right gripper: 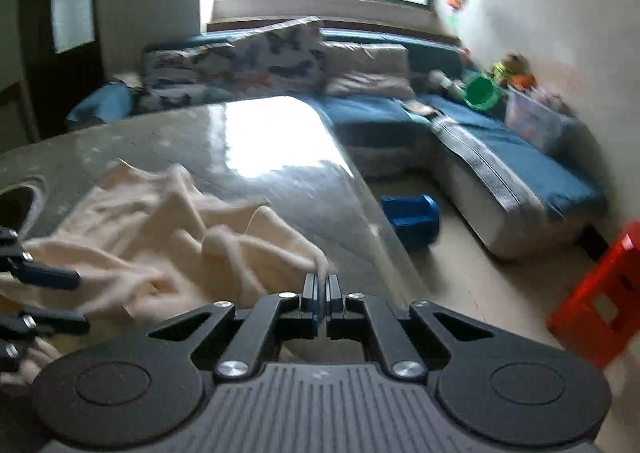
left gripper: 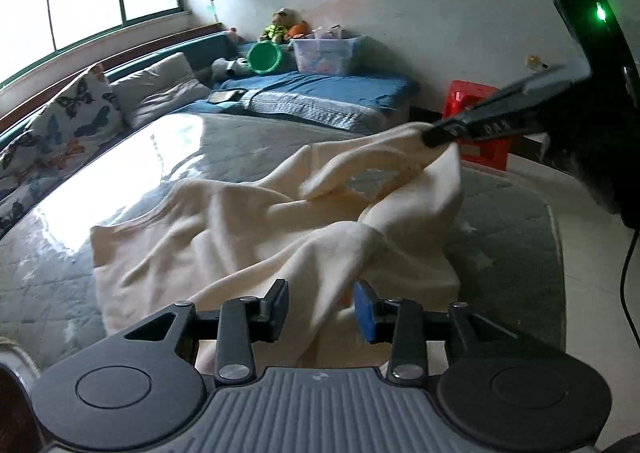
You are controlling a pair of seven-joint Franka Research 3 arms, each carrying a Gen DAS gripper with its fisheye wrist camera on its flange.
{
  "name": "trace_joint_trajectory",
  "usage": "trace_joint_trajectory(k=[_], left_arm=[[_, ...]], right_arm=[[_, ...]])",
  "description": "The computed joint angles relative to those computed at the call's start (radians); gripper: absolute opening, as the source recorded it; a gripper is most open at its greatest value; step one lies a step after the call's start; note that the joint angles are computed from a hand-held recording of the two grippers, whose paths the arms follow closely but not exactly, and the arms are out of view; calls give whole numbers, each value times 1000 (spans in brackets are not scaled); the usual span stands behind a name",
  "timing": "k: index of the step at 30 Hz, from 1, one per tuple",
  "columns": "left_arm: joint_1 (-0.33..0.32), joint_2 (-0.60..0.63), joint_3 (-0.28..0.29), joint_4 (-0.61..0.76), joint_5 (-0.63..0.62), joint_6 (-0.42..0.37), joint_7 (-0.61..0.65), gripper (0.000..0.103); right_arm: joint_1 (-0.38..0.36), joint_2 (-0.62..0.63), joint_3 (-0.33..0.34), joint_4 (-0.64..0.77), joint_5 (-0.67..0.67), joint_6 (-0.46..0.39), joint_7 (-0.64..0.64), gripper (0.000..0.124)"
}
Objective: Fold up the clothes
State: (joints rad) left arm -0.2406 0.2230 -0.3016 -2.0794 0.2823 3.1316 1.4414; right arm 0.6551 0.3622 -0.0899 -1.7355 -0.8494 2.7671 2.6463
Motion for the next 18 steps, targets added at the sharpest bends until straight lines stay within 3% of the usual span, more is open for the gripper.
trace_joint_trajectory(k=[6, 8, 11, 15, 18], left_arm=[[24, 51, -39, 52, -33, -35, 32, 38], [55, 61, -74, 56, -68, -40, 58, 24], [68, 59, -85, 43, -96, -24, 70, 13], [75, 26, -84, 4, -112, 17, 46, 10], [174, 11, -189, -17, -169, 29, 93, 10]], right_arm=[[-11, -34, 10, -60, 24, -38, 17, 7], [-9, -44, 12, -67, 1, -57, 35, 9], [-20, -59, 24, -76, -18, -68, 50, 10], [-32, -64, 36, -76, -51, -53, 77, 17], [-39, -39, 42, -45, -52, -26, 68, 18]])
